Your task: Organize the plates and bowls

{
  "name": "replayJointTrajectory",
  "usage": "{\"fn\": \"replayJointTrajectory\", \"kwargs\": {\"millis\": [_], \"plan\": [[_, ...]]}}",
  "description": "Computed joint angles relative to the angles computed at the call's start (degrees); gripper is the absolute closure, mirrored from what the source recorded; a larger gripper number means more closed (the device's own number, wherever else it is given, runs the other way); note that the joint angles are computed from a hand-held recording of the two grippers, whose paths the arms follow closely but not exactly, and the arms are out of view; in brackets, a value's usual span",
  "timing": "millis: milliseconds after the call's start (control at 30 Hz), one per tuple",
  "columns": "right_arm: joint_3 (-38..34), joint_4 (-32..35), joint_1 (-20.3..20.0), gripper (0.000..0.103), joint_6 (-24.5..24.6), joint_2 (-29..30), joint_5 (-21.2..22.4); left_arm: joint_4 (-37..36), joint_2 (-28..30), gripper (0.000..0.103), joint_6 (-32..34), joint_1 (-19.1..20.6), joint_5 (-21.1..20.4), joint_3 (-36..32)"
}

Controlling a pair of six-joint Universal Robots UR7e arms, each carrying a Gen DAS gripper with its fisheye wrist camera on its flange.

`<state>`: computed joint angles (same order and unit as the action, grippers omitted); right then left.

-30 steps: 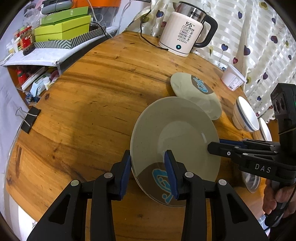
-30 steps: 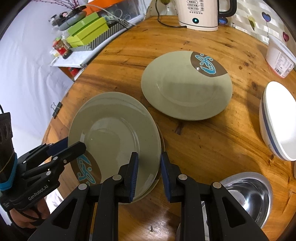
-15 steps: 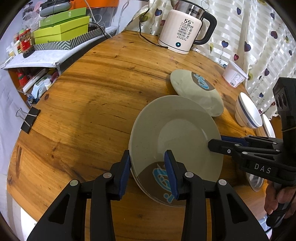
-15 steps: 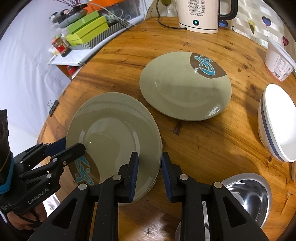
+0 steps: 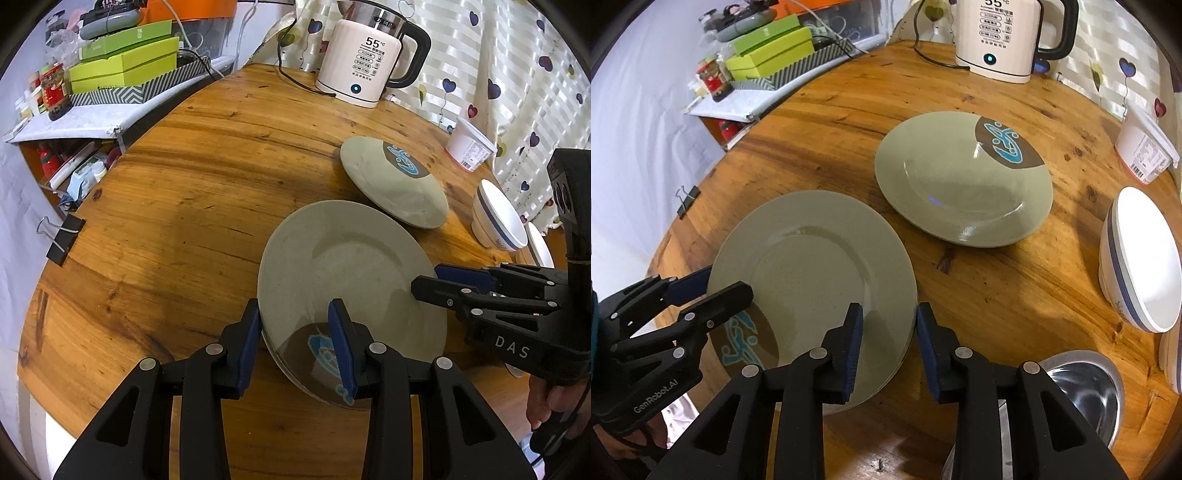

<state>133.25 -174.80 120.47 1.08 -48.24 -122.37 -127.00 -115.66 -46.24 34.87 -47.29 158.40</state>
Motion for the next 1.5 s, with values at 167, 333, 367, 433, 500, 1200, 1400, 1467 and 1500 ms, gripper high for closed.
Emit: {"fn": "replayJointTrajectory", "kwargs": {"millis": [167, 333, 367, 433, 500, 1200, 1400, 1467, 1500], "plan": [[0.23, -0.86, -0.02, 0.073, -0.4, 0.15, 0.03, 0.26, -0.3, 0.065, 0.12, -0.13, 0.37, 0.13], [0.94, -2.25, -0.4, 0.072, -0.74, -0.5, 1.3, -1.26, -0.17, 0.064, 0.69, 1.06, -0.38, 0.32], [1.12, -2.58, -0.45, 0.072, -0.87, -0.69, 1.58, -1.77, -0.45, 0.064, 1.05, 1.22, -0.59, 0.47], [1.51, -3.17, -0.5, 0.072, -0.92, -1.07, 2.1, -2.03, -1.05, 0.064, 1.29, 1.07, -0.47, 0.7], [1.99, -3.82, -0.63, 0.072, -0.75, -1.44, 2.52, -2.59, -1.56, 0.064, 1.75, 1.19, -0.43, 0.85], [7.84, -10.16, -0.01, 0.057, 3.73, -9.18, 3.03, -3.71, -5.06, 0.064, 4.95, -1.64, -0.04, 0.44], [8.63, -10.19, 1.07, 0.057, 4.97, -10.95, 0.95, -4.97, -3.93, 0.064, 6.23, -2.54, -0.69, -0.11], [8.88, -10.36, 1.2, 0.057, 5.25, -11.39, 0.5, -5.72, -3.4, 0.064, 6.65, -2.56, -0.91, -0.27], [8.97, -10.26, 1.26, 0.057, 5.38, -11.65, 0.34, -6.33, -2.94, 0.064, 7.02, -2.44, -1.11, -0.39]]}}
